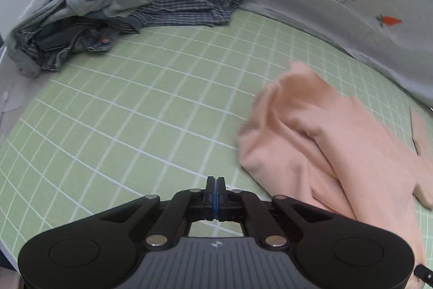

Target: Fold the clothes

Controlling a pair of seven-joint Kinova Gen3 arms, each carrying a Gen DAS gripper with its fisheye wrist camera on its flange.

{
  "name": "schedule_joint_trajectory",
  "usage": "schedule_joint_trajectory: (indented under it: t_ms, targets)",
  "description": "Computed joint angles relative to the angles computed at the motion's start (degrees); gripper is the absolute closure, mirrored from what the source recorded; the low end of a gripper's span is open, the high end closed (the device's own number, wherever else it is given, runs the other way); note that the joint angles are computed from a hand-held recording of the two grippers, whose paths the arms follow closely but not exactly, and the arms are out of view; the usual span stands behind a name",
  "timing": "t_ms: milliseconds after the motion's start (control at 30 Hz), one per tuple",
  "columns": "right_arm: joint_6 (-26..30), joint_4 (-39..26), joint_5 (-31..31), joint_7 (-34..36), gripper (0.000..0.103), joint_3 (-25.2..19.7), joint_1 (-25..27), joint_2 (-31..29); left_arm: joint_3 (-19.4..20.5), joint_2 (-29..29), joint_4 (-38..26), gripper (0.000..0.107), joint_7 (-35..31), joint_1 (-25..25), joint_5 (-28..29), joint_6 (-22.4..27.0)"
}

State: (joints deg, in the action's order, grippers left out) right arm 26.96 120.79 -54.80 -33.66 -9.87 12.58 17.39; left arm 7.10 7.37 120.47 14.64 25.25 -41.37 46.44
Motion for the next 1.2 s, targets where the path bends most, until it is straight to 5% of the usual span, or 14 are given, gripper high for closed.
schedule_joint_trajectory:
  t_ms: [133,267,333,500,633,733,767,867,1000,1200]
  targets:
    - [-1.3,-0.1,-1.6,1.3,0.099,-0.1,1.0,-0.2,-0.3,-2.8,1.4,0.106,-0.4,-2.4,1.2,-0.6]
    - [-2.4,0.0,0.4,-0.8,0.098,0.3,-0.7,-0.4,0.9,-0.6,0.1,0.075,-0.5,-1.8,2.4,-2.0]
    - [-2.7,-0.1,1.6,-1.9,0.096,0.2,-1.2,-0.5,1.0,0.5,-0.1,0.069,0.4,-0.9,3.0,-4.4]
    - [-0.8,-0.6,3.0,-3.8,0.074,0.1,-0.6,0.0,-0.3,2.4,1.0,0.048,1.1,1.7,3.0,-14.8]
    - [-0.5,-0.4,4.9,-5.9,0.052,0.7,-1.1,-0.4,-1.1,4.8,-0.9,0.048,-4.6,2.4,7.3,-16.6]
    - [-0.2,-0.2,5.0,-5.0,0.052,0.1,-0.4,-0.6,-3.1,6.1,-1.7,0.052,-4.6,4.7,8.0,-16.3]
    - [0.1,-0.2,4.7,-4.3,0.052,-0.1,-0.1,-0.6,-3.7,6.1,-1.4,0.062,-5.0,5.0,8.0,-17.0]
    - [1.9,-0.2,2.8,-0.8,0.065,-0.7,1.4,-0.2,-4.4,5.8,0.1,0.093,-7.1,4.5,8.5,-20.9]
    - [2.3,0.7,-0.5,5.8,0.097,-1.2,2.3,-0.6,-6.7,6.0,-0.9,0.1,-5.5,8.4,6.1,-18.4]
    - [2.4,1.7,-6.1,13.0,0.099,0.8,2.6,-1.6,-6.0,3.7,-1.1,0.1,-1.5,9.3,1.2,-12.7]
